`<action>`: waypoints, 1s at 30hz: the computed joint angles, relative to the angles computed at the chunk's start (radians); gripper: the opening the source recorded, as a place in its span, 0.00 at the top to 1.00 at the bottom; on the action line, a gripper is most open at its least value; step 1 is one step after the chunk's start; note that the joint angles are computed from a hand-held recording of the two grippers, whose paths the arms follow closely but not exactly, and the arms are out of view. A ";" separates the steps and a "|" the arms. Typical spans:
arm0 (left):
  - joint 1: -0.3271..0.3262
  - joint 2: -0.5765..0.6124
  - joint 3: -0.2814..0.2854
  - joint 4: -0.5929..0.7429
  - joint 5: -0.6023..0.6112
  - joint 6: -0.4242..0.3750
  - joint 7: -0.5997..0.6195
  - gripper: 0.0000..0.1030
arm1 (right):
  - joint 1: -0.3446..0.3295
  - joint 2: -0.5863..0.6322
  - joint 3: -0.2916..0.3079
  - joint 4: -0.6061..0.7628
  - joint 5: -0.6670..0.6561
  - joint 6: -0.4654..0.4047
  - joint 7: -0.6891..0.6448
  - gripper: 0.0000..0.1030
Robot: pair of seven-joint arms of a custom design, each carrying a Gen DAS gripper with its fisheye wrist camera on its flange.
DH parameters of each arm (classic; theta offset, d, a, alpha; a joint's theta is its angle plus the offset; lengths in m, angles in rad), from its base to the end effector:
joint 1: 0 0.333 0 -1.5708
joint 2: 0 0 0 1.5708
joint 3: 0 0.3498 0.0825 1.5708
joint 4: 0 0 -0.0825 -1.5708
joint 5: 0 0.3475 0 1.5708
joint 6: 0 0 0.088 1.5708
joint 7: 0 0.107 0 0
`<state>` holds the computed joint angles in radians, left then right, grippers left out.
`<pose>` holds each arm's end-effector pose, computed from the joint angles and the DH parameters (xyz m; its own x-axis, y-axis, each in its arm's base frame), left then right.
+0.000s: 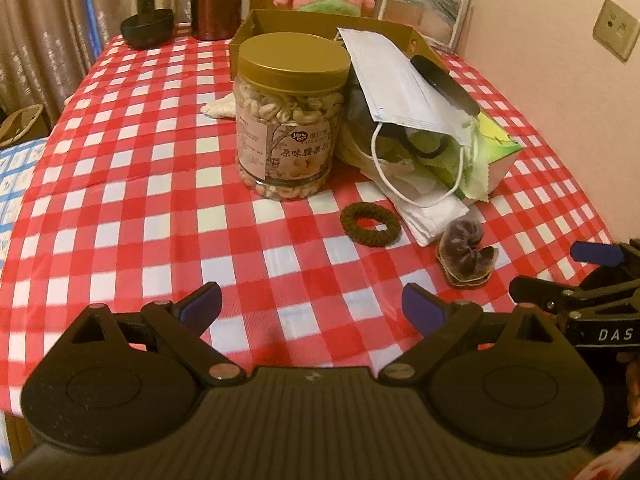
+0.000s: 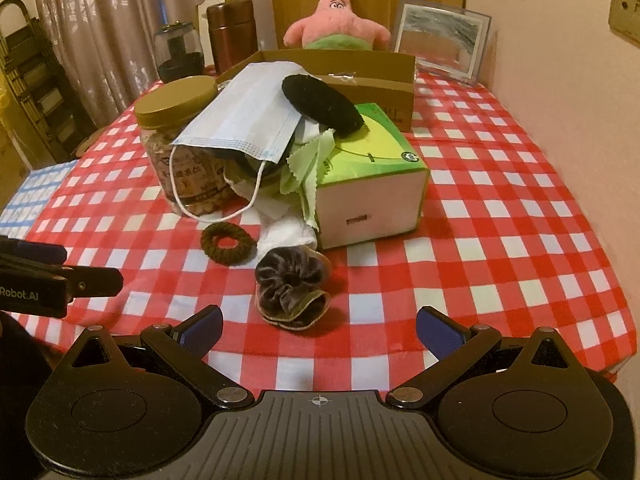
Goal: Organize soft objects
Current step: 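Grasp the brown hair tie with the left gripper while the right grasps the dark scrunchie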
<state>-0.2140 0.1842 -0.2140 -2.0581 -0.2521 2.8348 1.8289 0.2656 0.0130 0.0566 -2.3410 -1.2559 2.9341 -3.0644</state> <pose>0.5540 -0.2304 0.4711 -0.4615 -0.8825 0.0908 -0.7504 0.3337 -0.5706 0.4479 0.2137 0.4224 -0.1032 -0.9872 -0.1219 -0.7288 0.1584 -0.6662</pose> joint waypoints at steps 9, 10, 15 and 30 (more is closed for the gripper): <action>0.025 0.097 -0.035 0.099 -0.039 -0.005 0.193 0.11 | 0.008 0.117 -0.030 0.087 0.003 0.049 -0.071 0.24; 0.024 0.107 -0.034 0.112 -0.038 -0.012 0.203 0.11 | 0.012 0.128 -0.036 0.094 0.015 0.056 -0.090 0.26; 0.021 0.152 -0.037 0.169 -0.046 -0.058 0.236 0.12 | 0.036 0.180 -0.066 0.128 0.050 0.068 -0.165 0.34; 0.011 0.214 -0.059 0.231 -0.068 -0.084 0.277 0.16 | 0.088 0.182 -0.132 0.119 0.085 0.094 -0.198 0.80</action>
